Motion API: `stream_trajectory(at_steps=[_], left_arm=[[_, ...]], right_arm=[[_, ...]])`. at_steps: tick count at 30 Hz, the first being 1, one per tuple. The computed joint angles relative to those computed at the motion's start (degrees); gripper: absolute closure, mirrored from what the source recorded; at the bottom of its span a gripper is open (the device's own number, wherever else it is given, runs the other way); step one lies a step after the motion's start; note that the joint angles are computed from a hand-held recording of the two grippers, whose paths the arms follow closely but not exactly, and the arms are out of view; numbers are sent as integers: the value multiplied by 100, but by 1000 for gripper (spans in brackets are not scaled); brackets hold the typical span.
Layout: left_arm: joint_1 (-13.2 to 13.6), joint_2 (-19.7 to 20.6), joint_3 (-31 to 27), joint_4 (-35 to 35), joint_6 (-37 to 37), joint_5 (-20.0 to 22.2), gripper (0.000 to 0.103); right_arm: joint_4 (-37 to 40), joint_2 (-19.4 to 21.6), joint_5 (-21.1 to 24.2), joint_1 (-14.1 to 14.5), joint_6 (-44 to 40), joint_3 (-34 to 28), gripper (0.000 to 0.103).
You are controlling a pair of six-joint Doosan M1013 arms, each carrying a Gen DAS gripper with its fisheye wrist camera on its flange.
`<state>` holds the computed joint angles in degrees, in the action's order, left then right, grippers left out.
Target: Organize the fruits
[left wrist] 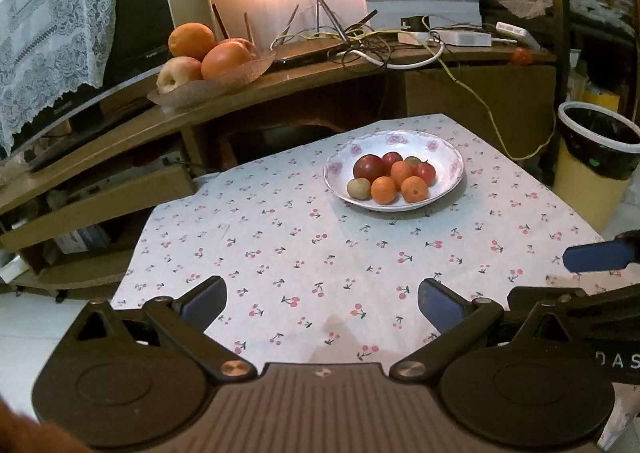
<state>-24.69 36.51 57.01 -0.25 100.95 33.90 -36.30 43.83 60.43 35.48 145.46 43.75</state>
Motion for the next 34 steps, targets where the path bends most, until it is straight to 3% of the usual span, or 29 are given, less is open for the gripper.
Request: stream_trajectory(at_steps=[5, 24, 34], left_arm=[[41, -71, 84, -240, 91, -39, 0], [7, -294, 498, 202, -211, -326, 0], [3, -308, 518, 297, -350, -280, 0]], right_arm=[[-312, -54, -43, 96, 225, 112, 45], [-401, -119, -86, 191, 404, 258, 44], [-396, -102, -61, 211, 375, 242, 43]])
